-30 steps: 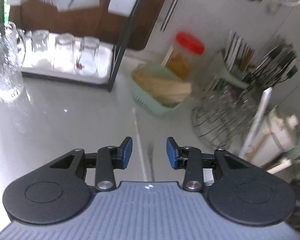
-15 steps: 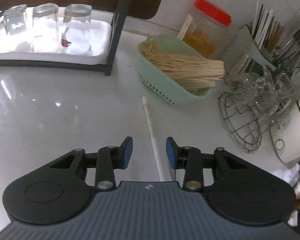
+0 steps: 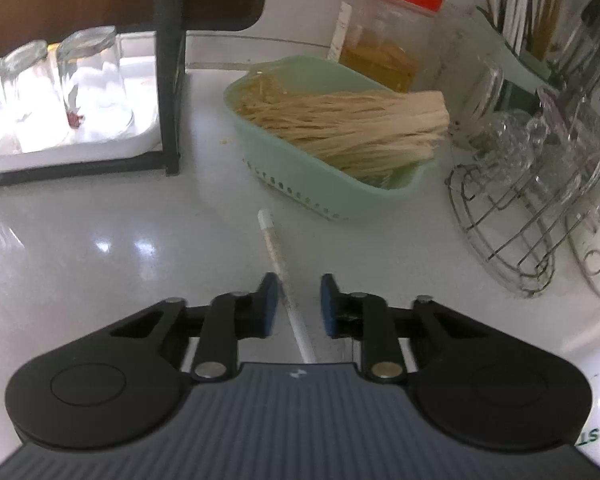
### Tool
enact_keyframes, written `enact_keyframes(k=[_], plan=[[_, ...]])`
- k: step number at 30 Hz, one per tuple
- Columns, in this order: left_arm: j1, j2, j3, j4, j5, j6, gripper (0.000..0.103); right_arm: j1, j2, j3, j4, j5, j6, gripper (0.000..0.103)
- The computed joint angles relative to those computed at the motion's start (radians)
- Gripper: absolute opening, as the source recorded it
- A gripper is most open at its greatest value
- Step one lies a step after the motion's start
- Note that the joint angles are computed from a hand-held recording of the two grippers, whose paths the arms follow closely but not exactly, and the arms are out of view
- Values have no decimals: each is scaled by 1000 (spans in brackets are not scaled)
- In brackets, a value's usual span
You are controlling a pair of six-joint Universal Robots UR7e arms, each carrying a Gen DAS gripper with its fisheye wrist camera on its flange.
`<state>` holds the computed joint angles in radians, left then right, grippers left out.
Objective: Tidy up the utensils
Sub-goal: 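Move the open left tool down to the second white chopstick, then close the left tool on the second white chopstick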
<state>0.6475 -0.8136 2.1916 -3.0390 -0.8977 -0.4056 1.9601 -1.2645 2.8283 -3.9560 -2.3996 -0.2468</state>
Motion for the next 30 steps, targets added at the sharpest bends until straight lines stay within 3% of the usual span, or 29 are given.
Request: enact_keyframes(k=[3,9,30], plan=[[-13,9,-11,38,32,-1,11,2,0,-1,2,-2,3,91],[-19,-9,-14,98,35,-20,7,0,3,1,-3,0,1,91],[-93,-205,152,272,11,-222,7,-14,-64,-6,106,26,-11,91]])
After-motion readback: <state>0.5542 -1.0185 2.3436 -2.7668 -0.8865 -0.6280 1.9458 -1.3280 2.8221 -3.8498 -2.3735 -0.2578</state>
